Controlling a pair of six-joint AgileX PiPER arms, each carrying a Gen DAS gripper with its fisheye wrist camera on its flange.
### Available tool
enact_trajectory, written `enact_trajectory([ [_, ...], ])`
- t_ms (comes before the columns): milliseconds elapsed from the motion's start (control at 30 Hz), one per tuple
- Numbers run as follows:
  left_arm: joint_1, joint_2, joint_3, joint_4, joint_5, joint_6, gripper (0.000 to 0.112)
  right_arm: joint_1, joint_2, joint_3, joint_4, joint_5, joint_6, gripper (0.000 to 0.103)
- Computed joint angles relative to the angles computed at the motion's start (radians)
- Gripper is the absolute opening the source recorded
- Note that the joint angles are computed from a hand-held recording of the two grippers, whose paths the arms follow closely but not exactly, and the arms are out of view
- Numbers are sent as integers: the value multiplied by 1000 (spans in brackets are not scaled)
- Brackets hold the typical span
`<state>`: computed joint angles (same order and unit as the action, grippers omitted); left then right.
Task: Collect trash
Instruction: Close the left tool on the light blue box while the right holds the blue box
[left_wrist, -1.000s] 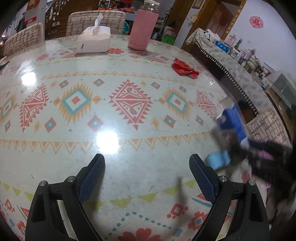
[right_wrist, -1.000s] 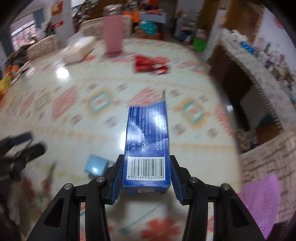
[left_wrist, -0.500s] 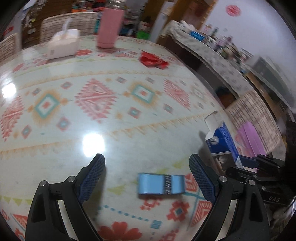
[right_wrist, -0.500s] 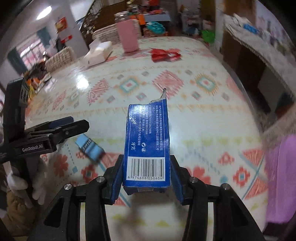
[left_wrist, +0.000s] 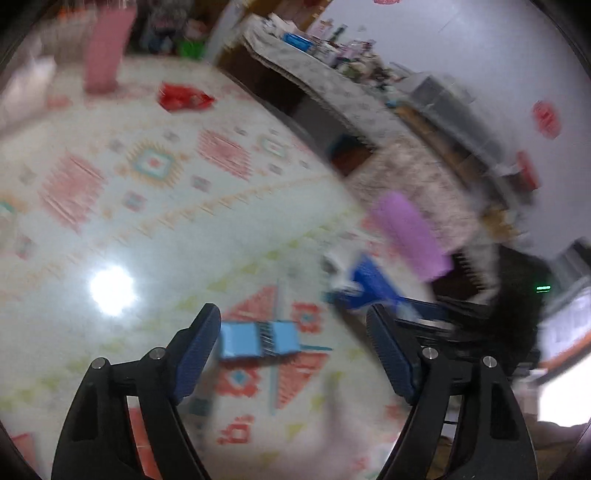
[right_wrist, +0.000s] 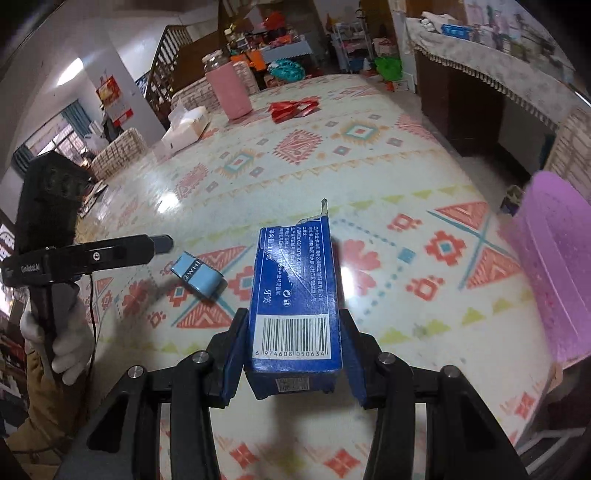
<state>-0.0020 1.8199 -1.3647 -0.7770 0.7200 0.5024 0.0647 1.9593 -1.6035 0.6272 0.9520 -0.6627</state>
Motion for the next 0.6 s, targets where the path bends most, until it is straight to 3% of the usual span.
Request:
enact_trajectory([
  [100,-81,-16,9,202,-73,-182,80,-37,-20,40,49,10,-44,51],
  [200,-129,2,-20,312,-73,-246,80,-55,-30,64,82,12,-83,51],
  [300,-133,49,-94,356,-12,-256,80,-68,-28,79,110,18,-116,51],
  [433,-124,122,-218,395,124,-254,80,-90,-28,106,153,33,-155,51],
  [533,-104,105,-224,318,232,-179,80,-110,-29,122,178,47,-180,51],
  [600,-116,52,-161,292,249,-129,80,-120,-28,126,187,54,-193,51],
])
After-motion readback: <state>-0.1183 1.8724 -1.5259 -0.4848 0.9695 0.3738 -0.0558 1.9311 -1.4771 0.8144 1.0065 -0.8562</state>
